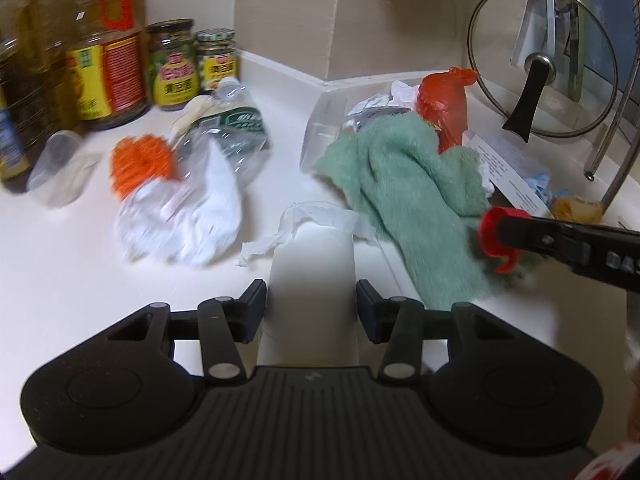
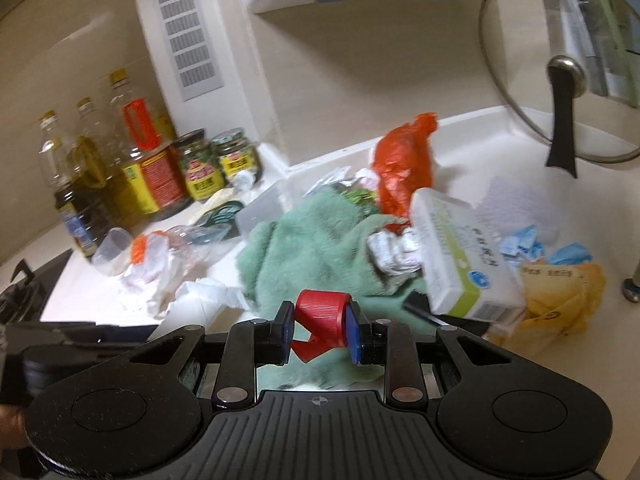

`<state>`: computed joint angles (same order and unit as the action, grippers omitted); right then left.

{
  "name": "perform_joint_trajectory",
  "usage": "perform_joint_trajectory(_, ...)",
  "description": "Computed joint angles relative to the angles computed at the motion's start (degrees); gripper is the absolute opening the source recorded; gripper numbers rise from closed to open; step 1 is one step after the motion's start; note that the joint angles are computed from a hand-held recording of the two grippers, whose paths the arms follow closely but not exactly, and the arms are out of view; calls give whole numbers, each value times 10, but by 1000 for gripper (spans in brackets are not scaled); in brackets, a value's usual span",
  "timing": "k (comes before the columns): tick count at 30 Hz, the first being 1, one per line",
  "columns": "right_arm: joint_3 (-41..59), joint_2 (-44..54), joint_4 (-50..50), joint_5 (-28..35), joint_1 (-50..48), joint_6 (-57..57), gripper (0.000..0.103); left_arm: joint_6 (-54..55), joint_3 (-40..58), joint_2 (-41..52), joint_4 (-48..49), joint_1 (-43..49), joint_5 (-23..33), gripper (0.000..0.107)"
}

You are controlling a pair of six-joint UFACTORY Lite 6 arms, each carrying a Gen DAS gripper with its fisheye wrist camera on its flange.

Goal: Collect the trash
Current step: 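Carry the cap and cup over the wastebasket and open both tools to drop them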

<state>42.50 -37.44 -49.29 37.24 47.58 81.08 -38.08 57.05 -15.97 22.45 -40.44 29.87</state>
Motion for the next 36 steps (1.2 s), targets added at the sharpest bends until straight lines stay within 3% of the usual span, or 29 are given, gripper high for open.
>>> perform_joint_trajectory(9, -19, -21, 19, -13, 89, -23, 28, -173, -94, -186, 103, -151, 153, 45)
perform_joint_trajectory(13, -29, -27, -3, 30, 185, 13, 28, -238, -130, -254, 120, -246, 239, 45)
perform_joint_trajectory(17, -35, -6, -28, 93, 294, 82, 28, -249, -177, -316, 93, -290, 278, 45)
perform_joint_trajectory(20, -39, 25, -25, 122, 352, 111, 28, -233, -216, -354, 58, -293, 278, 45)
perform_joint_trajectory(23, -48, 63, -4, 109, 373, 111, 28, -209, -264, -381, 21, -272, 257, 45)
perform_joint_trajectory(31, -73, 189, 17, 10, 360, 120, 28, -88, -389, -418, -105, -142, 176, 45)
perform_joint_trajectory(36, -87, 265, -29, -57, 332, 154, 28, -27, -421, -380, -149, -82, 115, 45)
